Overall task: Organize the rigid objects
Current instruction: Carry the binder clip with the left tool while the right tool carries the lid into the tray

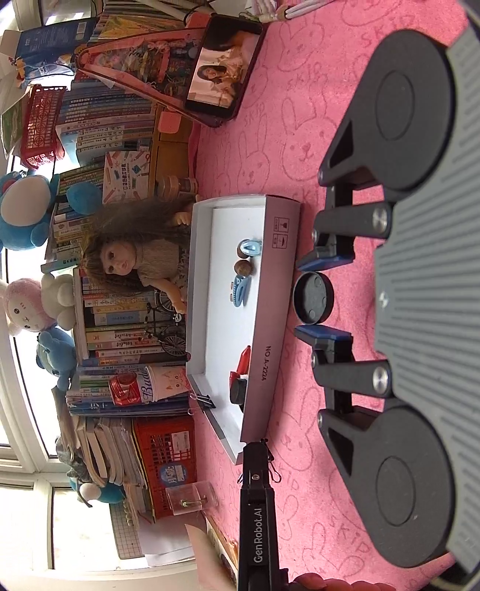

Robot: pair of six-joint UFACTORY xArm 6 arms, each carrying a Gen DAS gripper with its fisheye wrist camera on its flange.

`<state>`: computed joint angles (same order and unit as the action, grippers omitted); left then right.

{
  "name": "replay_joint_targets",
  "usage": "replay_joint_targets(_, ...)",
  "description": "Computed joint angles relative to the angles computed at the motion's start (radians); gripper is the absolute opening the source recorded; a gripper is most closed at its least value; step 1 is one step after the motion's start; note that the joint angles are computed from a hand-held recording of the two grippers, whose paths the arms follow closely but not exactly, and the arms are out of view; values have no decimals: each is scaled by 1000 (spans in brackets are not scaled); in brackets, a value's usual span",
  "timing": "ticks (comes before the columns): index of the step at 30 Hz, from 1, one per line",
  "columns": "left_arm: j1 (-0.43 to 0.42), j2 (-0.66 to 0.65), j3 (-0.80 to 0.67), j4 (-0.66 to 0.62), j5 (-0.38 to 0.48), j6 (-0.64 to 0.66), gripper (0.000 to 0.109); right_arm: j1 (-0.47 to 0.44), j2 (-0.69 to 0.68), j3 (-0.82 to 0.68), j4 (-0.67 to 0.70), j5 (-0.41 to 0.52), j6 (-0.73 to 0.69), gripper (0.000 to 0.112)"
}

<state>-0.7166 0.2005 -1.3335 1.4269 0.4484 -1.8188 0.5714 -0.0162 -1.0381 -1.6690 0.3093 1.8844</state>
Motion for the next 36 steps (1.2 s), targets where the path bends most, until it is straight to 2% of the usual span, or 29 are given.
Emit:
replay_joint_targets(16,31,151,-201,-80,-24,98,30,-50,94,-130,61,-36,-51,37)
replay_joint_targets(28,69,291,-378,-231,-45,247,30,-98,215,-266,275,-92,-275,37)
replay_joint_targets(36,75,365,-463,-298,-40,344,30,-105,278,-323,397,-90,-372,37)
